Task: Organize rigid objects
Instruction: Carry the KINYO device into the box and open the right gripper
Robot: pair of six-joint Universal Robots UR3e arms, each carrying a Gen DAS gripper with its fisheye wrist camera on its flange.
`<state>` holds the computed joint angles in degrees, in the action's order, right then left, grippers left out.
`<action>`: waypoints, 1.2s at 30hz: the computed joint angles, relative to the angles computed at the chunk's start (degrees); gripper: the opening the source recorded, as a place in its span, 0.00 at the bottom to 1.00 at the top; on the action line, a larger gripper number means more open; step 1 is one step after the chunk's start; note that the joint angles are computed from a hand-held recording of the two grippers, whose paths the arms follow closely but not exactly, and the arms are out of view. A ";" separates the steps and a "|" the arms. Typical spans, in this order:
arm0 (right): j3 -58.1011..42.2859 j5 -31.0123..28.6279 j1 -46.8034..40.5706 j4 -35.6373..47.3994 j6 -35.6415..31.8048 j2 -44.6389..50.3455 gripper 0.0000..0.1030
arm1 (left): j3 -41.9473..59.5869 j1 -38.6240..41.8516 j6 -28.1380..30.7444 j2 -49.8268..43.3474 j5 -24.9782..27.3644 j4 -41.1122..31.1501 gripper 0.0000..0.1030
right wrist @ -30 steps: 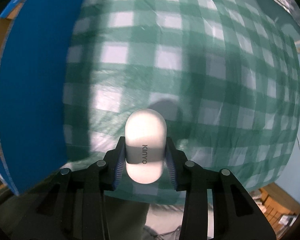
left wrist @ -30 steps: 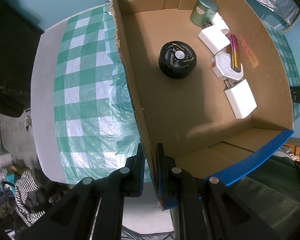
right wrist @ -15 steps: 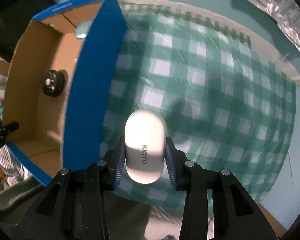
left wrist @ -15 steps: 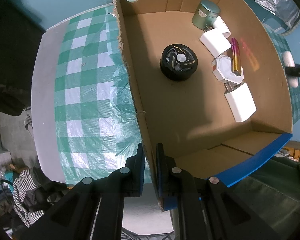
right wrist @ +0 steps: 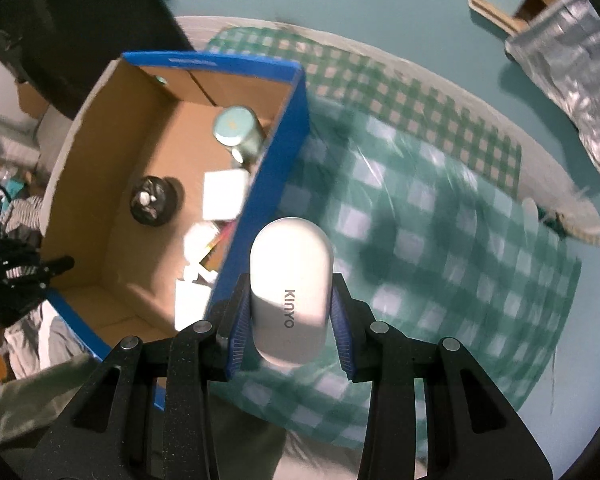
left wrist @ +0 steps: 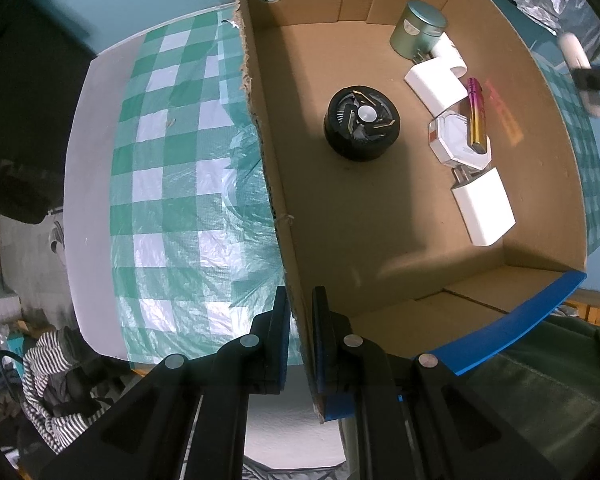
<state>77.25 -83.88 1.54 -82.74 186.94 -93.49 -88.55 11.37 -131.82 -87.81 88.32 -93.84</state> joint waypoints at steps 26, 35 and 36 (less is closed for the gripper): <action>-26.30 2.97 8.78 2.38 -8.53 28.08 0.36 | -1.75 0.70 0.12 1.13 0.25 0.80 0.10; -26.69 3.30 8.70 2.56 -9.21 28.87 0.39 | -1.98 0.44 -0.10 1.60 0.47 1.19 0.10; -26.64 3.20 8.57 2.59 -9.06 28.50 0.42 | -1.99 0.38 -0.14 1.59 0.54 1.28 0.10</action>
